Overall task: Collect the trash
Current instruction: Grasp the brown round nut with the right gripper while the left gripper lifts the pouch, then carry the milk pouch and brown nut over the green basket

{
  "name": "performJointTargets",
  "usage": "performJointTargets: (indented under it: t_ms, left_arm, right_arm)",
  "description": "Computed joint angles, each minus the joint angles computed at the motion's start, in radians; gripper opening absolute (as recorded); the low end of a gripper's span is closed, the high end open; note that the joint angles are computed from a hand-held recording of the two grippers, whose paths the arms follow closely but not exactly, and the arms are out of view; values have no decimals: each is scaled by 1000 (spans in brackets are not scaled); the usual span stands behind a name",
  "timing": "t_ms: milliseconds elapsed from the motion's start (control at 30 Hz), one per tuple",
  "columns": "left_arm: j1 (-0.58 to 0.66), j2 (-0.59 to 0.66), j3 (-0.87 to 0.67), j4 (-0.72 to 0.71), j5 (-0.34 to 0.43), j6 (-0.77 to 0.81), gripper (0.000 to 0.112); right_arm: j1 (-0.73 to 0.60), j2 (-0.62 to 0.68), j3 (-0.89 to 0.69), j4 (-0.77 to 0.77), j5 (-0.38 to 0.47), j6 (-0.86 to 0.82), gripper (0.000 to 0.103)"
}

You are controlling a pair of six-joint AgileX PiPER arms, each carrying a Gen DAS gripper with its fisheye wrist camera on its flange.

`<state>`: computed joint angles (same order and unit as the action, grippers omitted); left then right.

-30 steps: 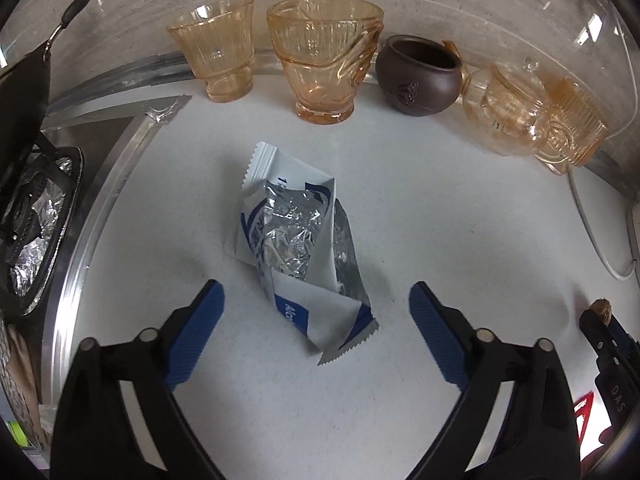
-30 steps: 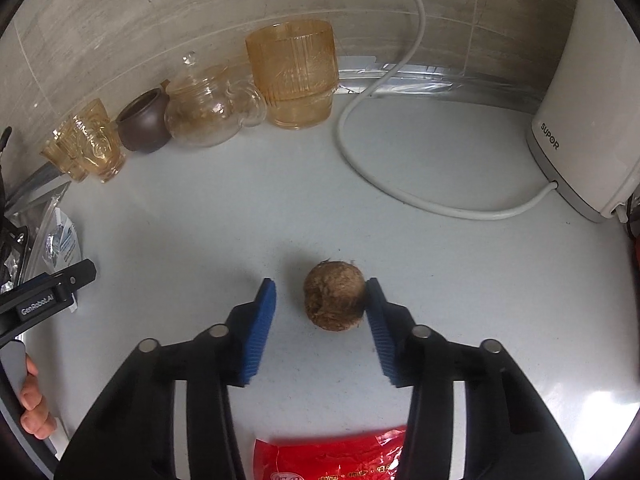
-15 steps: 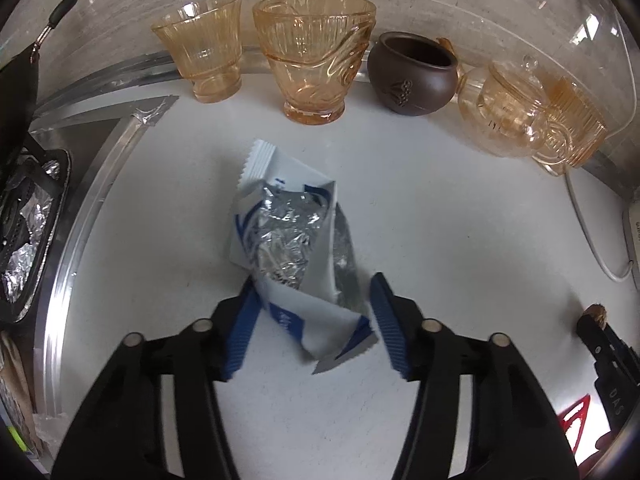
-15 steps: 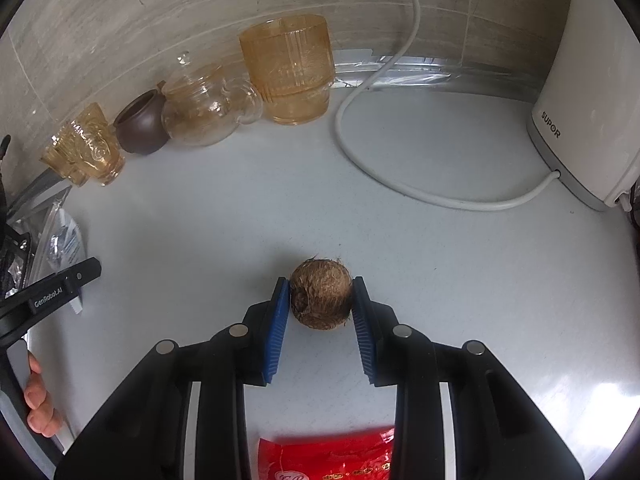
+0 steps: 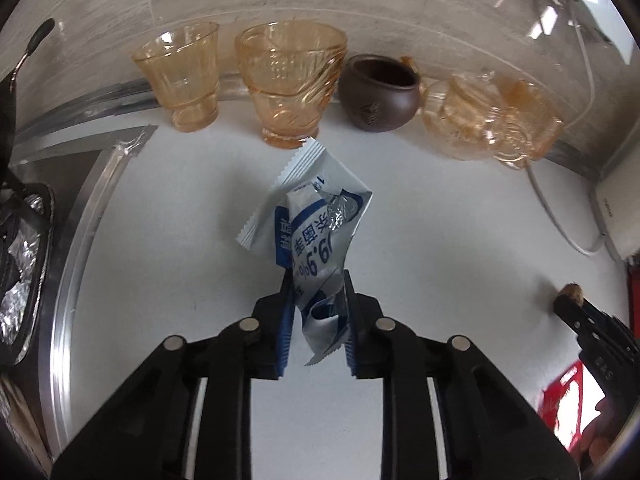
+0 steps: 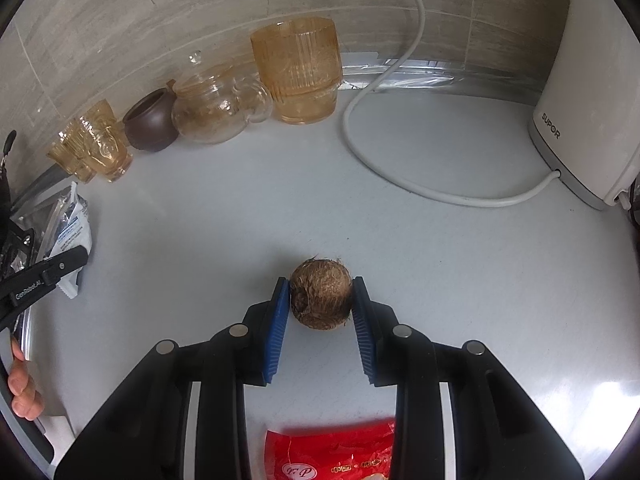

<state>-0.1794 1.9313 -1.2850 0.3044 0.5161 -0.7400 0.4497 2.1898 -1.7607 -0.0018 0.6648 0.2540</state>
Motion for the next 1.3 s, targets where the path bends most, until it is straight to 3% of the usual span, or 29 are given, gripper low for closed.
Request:
performJointTargets:
  t_ms: [333,500,767,900,1000,1100,1300]
  left_arm:
    - [-7,-72,83,35,-43,18,21]
    - [-42,-185,169,54,-54,32,21]
    - [-162,-447,330,-13,-16,142,21]
    - [-314,-607,438,4,37,130,21]
    - [-450,-701,511,69,83,72,21]
    - [-577,-784,571,43,121,83,21]
    - [-837,-906,671,-4,173,53,21]
  right_arm:
    - [-4,-62,71,-7,-42,0,32]
    - [8,-159,170,-33,-88,17,32]
    - [108,-480,531,-226,-174,248,32]
    - [231,-698,760,-399,-161,504,32]
    - [373,-833,890,-534,-79,727,32]
    - [552,-932,984,-594,45,947,32]
    - [990,-983,1068,-615,306,1399,32]
